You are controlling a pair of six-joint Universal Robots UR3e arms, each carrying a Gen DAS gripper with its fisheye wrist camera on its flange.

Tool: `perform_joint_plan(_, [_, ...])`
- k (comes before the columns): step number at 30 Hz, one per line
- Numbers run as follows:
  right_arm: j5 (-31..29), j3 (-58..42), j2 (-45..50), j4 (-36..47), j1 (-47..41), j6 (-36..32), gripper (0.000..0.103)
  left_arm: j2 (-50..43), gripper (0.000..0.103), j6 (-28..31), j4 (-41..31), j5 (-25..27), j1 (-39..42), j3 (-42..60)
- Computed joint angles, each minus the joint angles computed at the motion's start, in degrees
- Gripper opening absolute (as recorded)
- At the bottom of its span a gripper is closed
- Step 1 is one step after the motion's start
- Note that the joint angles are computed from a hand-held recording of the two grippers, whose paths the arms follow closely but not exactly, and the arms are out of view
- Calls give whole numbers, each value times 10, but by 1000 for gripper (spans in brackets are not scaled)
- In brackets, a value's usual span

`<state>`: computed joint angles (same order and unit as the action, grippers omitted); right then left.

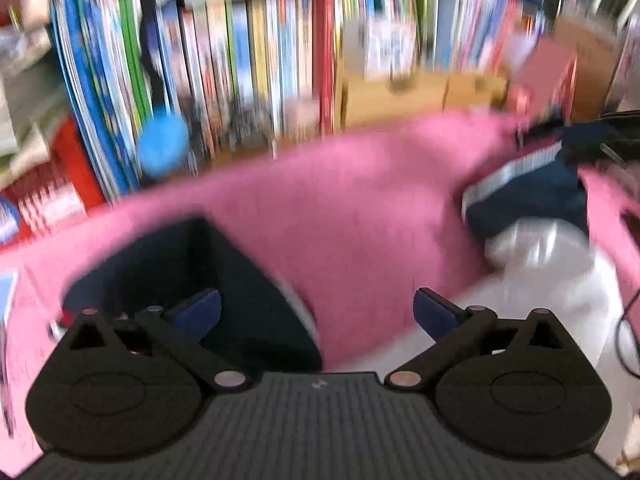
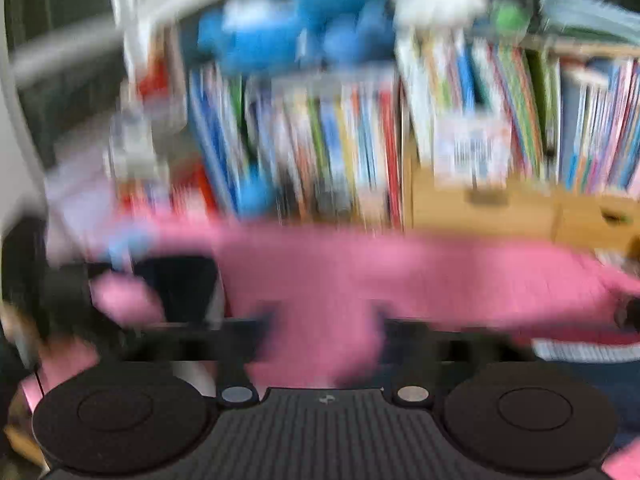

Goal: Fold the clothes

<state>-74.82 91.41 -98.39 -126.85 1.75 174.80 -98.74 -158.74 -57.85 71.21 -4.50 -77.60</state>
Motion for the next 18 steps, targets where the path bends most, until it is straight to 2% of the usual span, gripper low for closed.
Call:
perform_joint_plan(2, [-18,18,8,23,23,-9,102,17,103,-5,-7,23,-2,-42])
perform_joint_plan(3, [-29,18,26,26,36,-4,103,25,103,-16,-3,48,-7,-62])
perform_joint_plan(5, [-86,-5,79,39,75,34,102,43,103,-53,23,122,-24,-98])
perform_joint_plan(7, [-125,-12,122,34,105,67,72,99,103,-79,48,158,-13,-152])
perform_joint_plan(8, [-134,-1,129,10,115,72,59,147,103,-73,55,139,14,-192])
perform_joint_plan(9, [-140,9,129,-18,122,71,41,201,103,-55,52,103,55,-232])
perform_joint_plan(10, [-140,19,121,-39,127,78,35,239,103,-37,34,70,93,-258])
perform_joint_plan(11, [-131,30,110,-62,123,93,21,258,103,-25,6,40,125,-272])
perform_joint_plan(12, [-112,43,98,-85,108,109,14,277,103,-10,-26,10,158,-283])
perform_joint_plan(15, [-54,68,78,-159,62,187,9,284,103,21,-122,-79,231,-289])
perform_joint_plan(18, [21,141,6,-266,5,220,9,216,102,-15,-141,-160,237,-257])
